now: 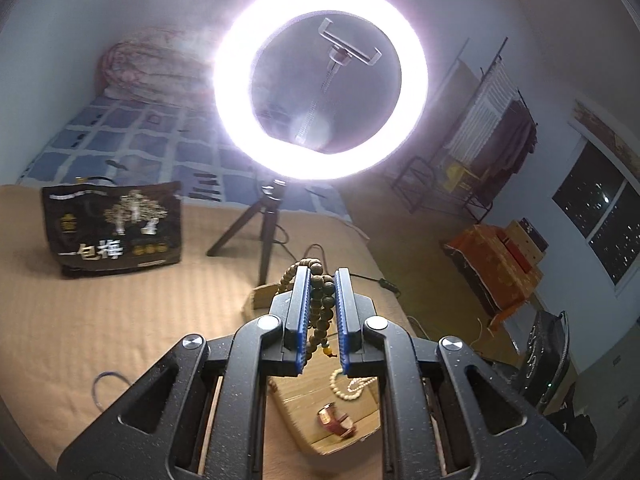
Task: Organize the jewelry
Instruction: 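Lift and carry the wooden beads with the left tool while the right tool carries the pearls to the box, then lower both tools into the box and open them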
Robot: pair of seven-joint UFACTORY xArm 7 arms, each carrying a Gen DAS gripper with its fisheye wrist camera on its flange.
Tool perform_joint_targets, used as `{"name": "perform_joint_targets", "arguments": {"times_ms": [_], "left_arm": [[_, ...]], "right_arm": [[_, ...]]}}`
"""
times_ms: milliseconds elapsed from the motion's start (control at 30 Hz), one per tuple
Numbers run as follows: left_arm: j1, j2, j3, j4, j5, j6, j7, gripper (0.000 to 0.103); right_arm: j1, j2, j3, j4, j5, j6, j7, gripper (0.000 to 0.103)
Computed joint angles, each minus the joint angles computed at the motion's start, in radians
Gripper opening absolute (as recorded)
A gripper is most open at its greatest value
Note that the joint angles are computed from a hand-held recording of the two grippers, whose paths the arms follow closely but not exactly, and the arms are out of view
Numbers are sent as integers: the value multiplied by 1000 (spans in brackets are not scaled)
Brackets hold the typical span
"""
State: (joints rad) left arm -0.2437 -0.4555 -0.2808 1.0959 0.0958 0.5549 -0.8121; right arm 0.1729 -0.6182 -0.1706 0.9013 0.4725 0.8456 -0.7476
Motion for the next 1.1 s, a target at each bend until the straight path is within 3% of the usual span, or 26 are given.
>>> {"name": "perform_joint_targets", "arguments": {"times_ms": [400, 1100], "left_arm": [[-35, 208, -22, 116, 86, -30, -46, 10], [-115, 341, 46, 82, 103, -19, -35, 10]], "right_arm": [[-20, 87, 3, 10, -1, -32, -44, 5], [-83, 226, 41, 37, 13, -40, -34, 5]]}}
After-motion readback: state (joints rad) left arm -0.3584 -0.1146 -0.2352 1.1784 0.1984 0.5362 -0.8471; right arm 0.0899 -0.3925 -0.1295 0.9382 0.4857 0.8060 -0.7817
